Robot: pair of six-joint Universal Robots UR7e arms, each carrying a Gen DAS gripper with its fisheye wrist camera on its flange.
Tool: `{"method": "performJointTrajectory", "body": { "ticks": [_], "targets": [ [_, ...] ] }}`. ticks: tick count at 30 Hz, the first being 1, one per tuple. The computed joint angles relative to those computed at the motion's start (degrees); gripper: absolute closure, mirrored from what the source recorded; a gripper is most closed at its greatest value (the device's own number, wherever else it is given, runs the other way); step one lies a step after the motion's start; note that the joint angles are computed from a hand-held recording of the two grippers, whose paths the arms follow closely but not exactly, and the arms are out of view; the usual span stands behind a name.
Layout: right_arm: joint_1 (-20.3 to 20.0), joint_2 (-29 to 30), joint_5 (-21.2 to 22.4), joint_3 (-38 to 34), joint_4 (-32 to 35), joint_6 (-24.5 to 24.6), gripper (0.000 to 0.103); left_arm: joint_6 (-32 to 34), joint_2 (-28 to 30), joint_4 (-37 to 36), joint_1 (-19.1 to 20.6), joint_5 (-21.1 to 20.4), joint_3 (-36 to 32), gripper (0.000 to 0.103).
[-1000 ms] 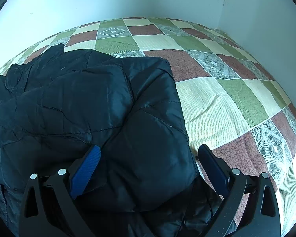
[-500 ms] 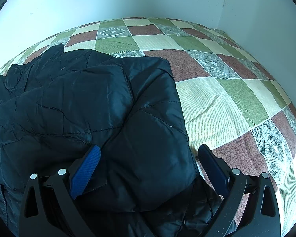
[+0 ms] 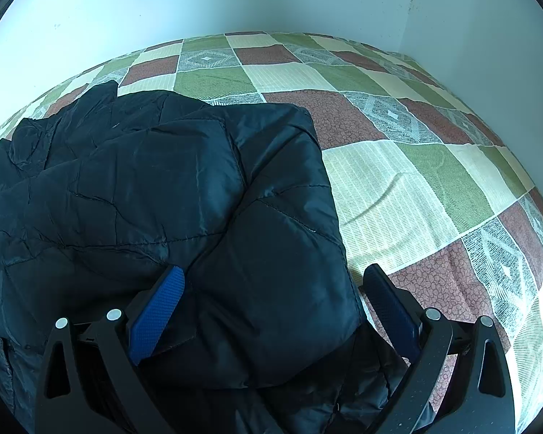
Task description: Fold large clothes
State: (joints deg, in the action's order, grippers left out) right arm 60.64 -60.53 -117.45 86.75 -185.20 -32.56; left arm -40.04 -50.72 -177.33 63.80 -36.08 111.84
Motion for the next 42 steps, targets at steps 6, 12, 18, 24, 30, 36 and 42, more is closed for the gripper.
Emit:
{"method": "performJointTrajectory", "body": {
  "ticks": [6, 12, 18, 24, 30, 36, 42],
  "targets": [
    [-0.08, -0.05, 0.22, 0.05, 0.14, 0.24, 0.005, -2.24, 0.17, 4.79, -1.56, 4.28, -0.74, 0.095],
    [-0.21, -0.22, 0.55, 0.1, 0.47, 0.54, 0.005, -4.82, 0.4, 10.71, -3.84, 8.48, -2.08, 0.097],
    [-0.25, -0.27, 0.63, 0.14, 0.49, 0.57, 0.005, 4.8, 2.65, 6.81, -8.91, 11.69, -4.6, 0.098],
    [-0.4, -0.38, 1.06, 0.1, 0.89, 0.84, 0.005, 21.21, 9.71, -1.94, -13.99, 8.24, -13.32, 0.098],
    [-0.74, -0.85, 2.02, 0.31, 1.69, 1.49, 0.005, 32.47, 20.87, 0.44, -16.99, 0.78, -28.72, 0.098],
    [-0.99, -1.15, 2.73, 0.44, 2.31, 1.99, 0.005, 35.72, 33.1, 10.45, -18.31, -7.71, -45.64, 0.098],
    [-1.18, -1.37, 3.19, 0.58, 2.52, 2.21, 0.005, 37.76, 45.34, 20.56, -19.47, -13.41, -62.44, 0.098]
  ]
}}
